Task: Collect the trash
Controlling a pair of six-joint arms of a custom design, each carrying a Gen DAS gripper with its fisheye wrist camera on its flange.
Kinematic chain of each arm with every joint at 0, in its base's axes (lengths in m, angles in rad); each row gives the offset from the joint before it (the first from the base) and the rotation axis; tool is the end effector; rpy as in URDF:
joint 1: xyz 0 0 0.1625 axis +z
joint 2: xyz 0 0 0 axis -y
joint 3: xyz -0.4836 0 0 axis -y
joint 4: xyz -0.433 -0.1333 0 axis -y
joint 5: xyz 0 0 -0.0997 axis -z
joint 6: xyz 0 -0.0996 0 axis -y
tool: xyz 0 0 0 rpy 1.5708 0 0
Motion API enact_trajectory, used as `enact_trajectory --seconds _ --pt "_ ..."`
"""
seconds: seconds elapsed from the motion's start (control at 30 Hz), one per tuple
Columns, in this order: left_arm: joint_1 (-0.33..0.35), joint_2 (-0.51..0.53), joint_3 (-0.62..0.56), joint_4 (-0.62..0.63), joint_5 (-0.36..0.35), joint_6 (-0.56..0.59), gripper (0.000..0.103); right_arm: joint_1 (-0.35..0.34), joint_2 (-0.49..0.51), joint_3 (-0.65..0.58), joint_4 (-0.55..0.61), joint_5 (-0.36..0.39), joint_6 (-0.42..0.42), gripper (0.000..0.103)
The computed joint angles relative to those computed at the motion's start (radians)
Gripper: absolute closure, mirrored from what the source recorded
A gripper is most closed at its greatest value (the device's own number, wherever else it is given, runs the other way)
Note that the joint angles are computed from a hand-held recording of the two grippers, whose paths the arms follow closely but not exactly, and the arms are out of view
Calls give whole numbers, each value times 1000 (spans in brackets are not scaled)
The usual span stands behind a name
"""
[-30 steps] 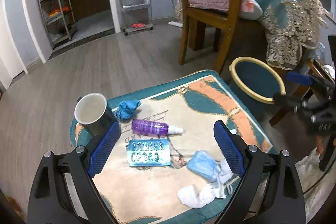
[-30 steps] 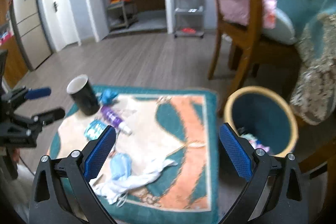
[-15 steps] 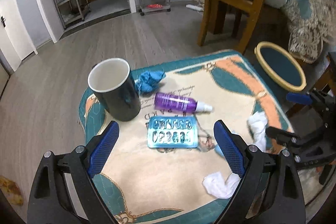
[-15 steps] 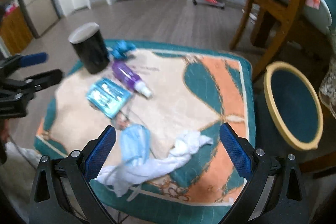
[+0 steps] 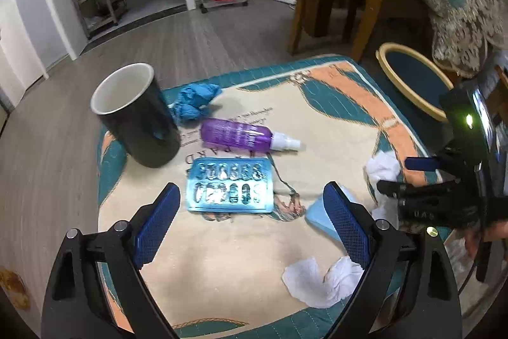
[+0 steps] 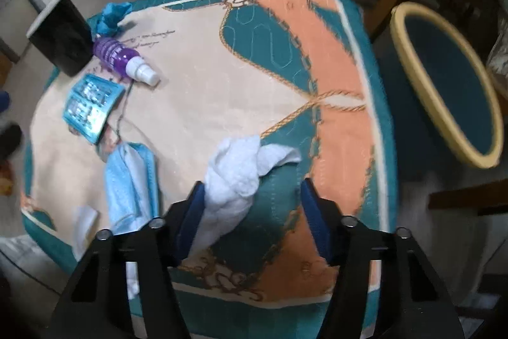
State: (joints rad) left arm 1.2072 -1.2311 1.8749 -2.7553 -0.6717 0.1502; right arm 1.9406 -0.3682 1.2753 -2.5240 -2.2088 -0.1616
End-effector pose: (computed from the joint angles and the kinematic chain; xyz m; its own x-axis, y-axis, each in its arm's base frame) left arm -0.0248 -0.6591 0.3567 -0.6711 -0.0336 -0.7406 0.4099 0.8155 -0.4085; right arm 0.3658 -0.7390 -0.0798 -0.6909 -0.4112 0.5946 -0.4785 0.8767 0.0502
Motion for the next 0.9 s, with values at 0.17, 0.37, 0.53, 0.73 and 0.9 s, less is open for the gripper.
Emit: enact_trajectory --seconds 0.17,0.37,0.53,0.73,0.9 --pt "-1 9 -1 19 -32 -4 13 0 -21 5 -4 31 22 77" --pt "-7 47 -2 33 -60 16 13 2 -55 16 -103 61 34 77" --pt "-8 94 -9 34 -51 33 13 3 -66 6 -164 61 11 77" --pt "-1 125 -30 85 -54 27 15 4 -74 -3 -217 66 -28 77" --pt "8 134 -43 141 -68 -5 31 1 -79 -7 -200 89 -12 77"
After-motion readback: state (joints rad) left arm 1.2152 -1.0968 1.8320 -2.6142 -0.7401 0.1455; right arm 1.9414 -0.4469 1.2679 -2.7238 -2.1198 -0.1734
